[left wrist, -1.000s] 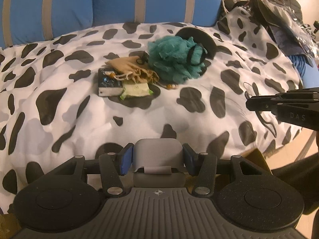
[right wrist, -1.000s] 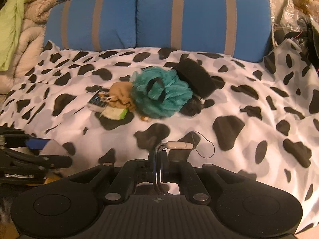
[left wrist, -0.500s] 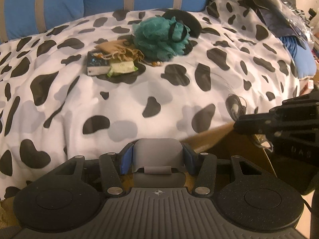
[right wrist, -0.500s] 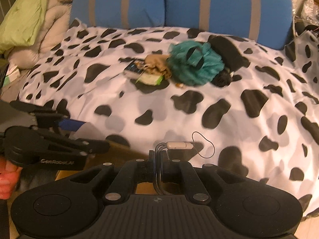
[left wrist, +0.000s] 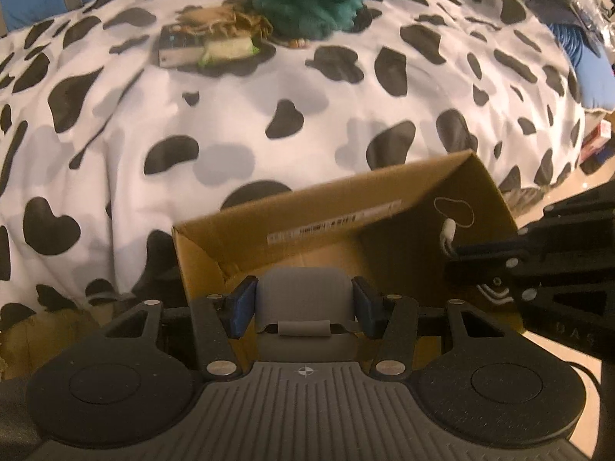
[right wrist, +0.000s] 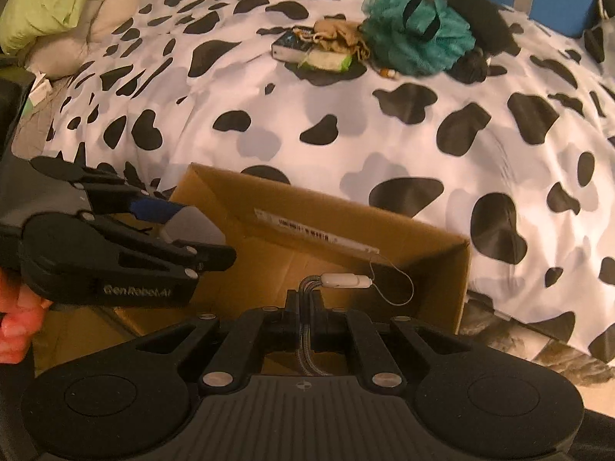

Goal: Organize soft objects
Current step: 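Carry the case and cable into the cardboard box and open both tools, then withdraw both tools from the box back toward the bed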

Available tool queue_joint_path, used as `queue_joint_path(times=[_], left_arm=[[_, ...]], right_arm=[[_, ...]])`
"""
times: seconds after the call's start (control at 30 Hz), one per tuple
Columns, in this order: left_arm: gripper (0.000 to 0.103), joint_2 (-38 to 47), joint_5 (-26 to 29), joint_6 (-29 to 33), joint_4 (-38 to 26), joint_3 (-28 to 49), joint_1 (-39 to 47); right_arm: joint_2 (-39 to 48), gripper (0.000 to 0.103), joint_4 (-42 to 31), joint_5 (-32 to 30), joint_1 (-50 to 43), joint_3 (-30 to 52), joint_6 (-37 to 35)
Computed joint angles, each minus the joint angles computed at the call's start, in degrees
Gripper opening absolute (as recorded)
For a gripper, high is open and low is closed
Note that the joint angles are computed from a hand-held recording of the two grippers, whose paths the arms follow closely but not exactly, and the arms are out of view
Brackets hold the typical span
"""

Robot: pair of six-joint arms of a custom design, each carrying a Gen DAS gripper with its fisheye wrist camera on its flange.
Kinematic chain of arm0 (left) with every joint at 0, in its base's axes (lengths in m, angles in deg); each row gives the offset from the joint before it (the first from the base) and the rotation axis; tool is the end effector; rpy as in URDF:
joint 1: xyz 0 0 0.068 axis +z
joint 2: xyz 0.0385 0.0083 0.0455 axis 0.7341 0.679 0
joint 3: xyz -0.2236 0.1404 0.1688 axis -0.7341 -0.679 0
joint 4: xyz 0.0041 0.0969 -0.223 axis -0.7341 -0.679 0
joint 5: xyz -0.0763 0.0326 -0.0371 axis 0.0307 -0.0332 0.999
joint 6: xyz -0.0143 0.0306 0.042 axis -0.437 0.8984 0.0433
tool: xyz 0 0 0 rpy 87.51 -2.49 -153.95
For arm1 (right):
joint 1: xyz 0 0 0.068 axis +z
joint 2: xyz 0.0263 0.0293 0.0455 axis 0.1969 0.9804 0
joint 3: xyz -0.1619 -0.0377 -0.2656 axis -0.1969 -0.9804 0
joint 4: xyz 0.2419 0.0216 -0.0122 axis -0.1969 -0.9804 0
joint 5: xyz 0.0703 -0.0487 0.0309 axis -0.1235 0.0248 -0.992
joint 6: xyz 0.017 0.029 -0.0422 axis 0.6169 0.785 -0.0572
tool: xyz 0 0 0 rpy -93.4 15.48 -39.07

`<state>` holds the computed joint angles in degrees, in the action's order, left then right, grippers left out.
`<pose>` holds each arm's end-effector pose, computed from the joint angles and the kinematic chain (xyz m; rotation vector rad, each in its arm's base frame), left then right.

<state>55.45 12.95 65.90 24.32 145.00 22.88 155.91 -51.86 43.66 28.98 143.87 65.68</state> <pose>0.2531 -0.1119 0.2471 0.0307 2.7718 -0.1205 0.2917 0.1050 0.2554 -0.8630 2.6451 0.4835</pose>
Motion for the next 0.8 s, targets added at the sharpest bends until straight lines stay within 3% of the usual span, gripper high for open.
queue_joint_path(times=[0.27,0.3,0.33,0.37,0.4,0.5,0.8], left_arm=[[0.056,0.64,-0.62,-1.11,-1.23,0.39,-0.13],[0.062,0.76,-0.83,-1.35,-1.25,0.44,-0.15],[0.076,0.82,-1.36,-1.67,-1.31,0.48,-0.22],[0.082,0.79,-2.18,-2.13,-1.4,0.5,-0.4],[0.082,0.79,-2.75,-2.39,-1.49,0.6,-0.4],[0.083,0.85,-2.89,-3.35,-2.09,0.91,0.41],[0.083,0.11,-2.45,-5.22,-1.72,0.83,1.8]], right_arm=[[1.72,0.011,-2.14,0.7,-0.07,1.09,-0.48],[2.16,0.024,-2.51,1.24,0.14,1.29,-0.46],[2.46,0.035,-2.73,1.92,0.31,1.41,-0.43],[2.44,0.065,-2.41,2.65,0.54,1.33,-0.21],[2.23,0.083,-1.77,3.37,0.68,1.1,-0.07],[1.64,0.096,-0.74,3.52,0.3,1.06,0.27],[1.73,0.103,0.91,6.26,0.68,1.25,1.46]])
